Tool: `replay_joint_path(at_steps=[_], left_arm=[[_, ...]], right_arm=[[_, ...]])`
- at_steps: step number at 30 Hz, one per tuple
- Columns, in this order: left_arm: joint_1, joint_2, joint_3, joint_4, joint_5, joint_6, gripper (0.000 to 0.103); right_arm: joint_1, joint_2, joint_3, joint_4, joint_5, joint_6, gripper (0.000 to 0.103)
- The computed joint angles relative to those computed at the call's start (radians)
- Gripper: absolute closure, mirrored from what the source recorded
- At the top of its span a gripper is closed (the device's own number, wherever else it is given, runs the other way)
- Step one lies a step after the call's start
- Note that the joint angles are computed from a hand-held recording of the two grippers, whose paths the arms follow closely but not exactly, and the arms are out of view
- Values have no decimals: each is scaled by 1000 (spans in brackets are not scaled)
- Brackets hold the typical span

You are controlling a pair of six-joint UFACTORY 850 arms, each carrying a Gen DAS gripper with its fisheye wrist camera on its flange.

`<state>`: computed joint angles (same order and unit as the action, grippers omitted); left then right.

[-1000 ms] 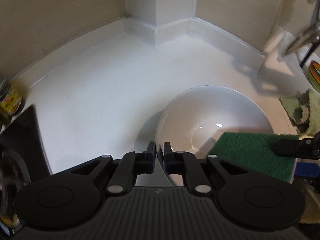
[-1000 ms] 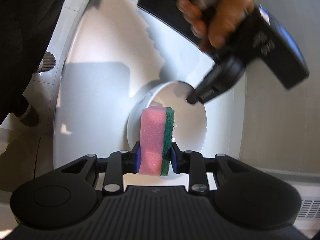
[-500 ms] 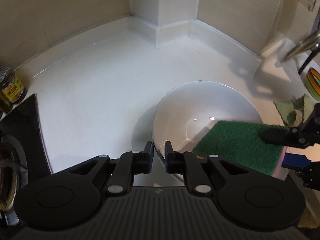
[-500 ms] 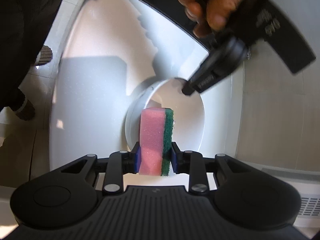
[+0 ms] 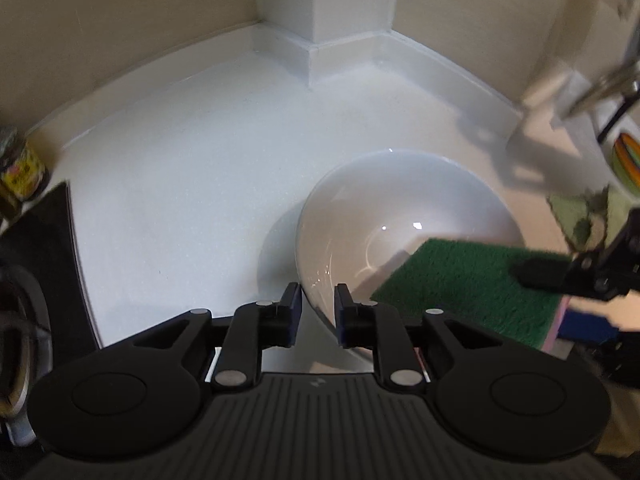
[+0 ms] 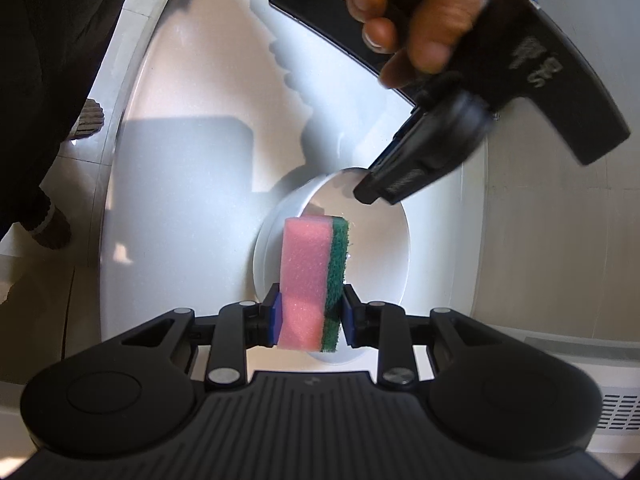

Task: Clean bowl
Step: 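Scrub inside the bowl with the green side while the left gripper holds the rim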

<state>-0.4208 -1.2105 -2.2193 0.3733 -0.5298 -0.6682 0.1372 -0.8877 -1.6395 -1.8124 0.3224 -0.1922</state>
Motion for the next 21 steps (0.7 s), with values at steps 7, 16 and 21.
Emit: replay_joint_path(at_steps=[7,16,21], left_arm=[[49,-47,-101,-188,-7,195,90],[14,-17,-46,-72,-25,89,87],[48,-74,-153,-171,-46,191,87]], right_arm=[[-4,-8,-17,-25,10,16,78],[4,-4,-21,-71,8,93,78],[5,-26,-47,-84,-3,94,78]])
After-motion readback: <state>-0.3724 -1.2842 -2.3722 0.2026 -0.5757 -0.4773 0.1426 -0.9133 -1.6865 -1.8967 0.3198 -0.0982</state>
